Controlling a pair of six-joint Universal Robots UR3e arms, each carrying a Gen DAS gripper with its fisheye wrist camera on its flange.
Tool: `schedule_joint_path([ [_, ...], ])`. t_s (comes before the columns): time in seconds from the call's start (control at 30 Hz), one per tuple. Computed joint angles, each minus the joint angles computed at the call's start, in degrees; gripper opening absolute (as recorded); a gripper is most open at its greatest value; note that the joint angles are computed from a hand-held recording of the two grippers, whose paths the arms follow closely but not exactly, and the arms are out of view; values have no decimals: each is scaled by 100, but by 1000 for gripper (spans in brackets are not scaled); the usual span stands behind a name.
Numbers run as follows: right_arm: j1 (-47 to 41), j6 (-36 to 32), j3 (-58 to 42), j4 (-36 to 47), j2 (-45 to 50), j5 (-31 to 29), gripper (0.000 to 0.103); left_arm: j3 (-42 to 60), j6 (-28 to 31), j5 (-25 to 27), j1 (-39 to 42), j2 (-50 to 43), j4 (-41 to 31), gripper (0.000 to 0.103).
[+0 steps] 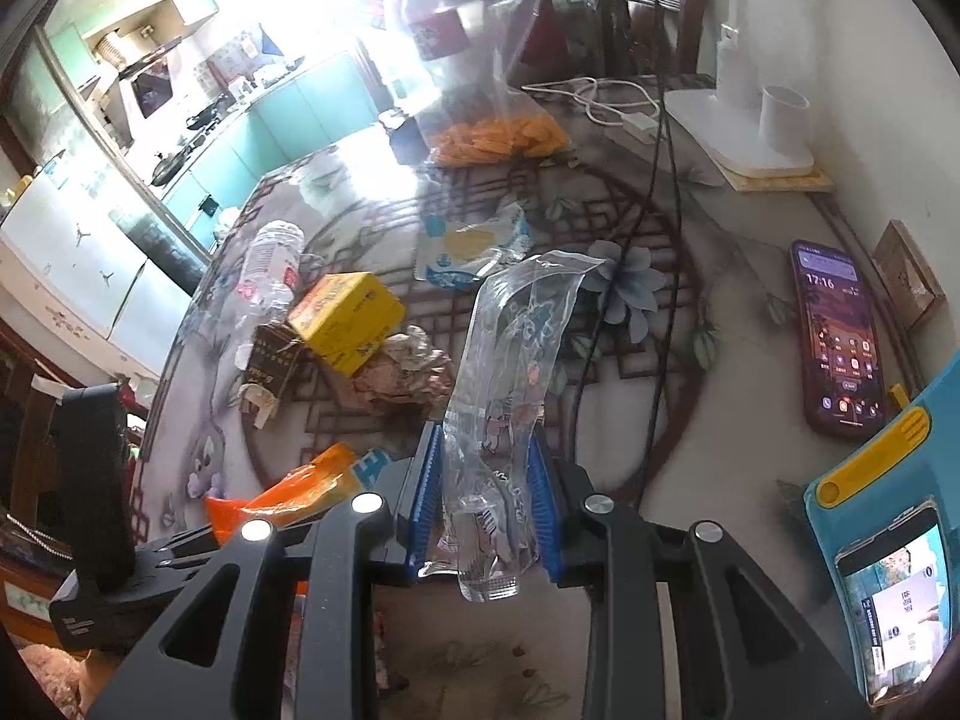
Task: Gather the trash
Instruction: 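Grasp the orange snack bag with the left gripper while the right grasps the clear plastic bag, then carry the orange bag and clear bag over the red bucket with both grippers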
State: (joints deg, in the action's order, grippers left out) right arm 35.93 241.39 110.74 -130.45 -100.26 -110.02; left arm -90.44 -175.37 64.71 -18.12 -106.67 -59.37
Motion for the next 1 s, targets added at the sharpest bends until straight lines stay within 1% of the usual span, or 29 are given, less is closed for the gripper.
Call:
schedule_joint_path([
  [0.1,203,-27,-477,205,290,-183,28,-107,111,-7,108,159,18,49],
  [0.33,580,-217,-1452,390,953,-465,28,-419,373,-183,517,750,18,49],
  [0.8,1012,-587,-3103,638,2138,-619,28,-868,1447,-462,1743,2205,-556,49],
  [1.0,1141,-707,-3801,723,2651,-610,28,-932,1823,-600,2320,2543,-901,49],
])
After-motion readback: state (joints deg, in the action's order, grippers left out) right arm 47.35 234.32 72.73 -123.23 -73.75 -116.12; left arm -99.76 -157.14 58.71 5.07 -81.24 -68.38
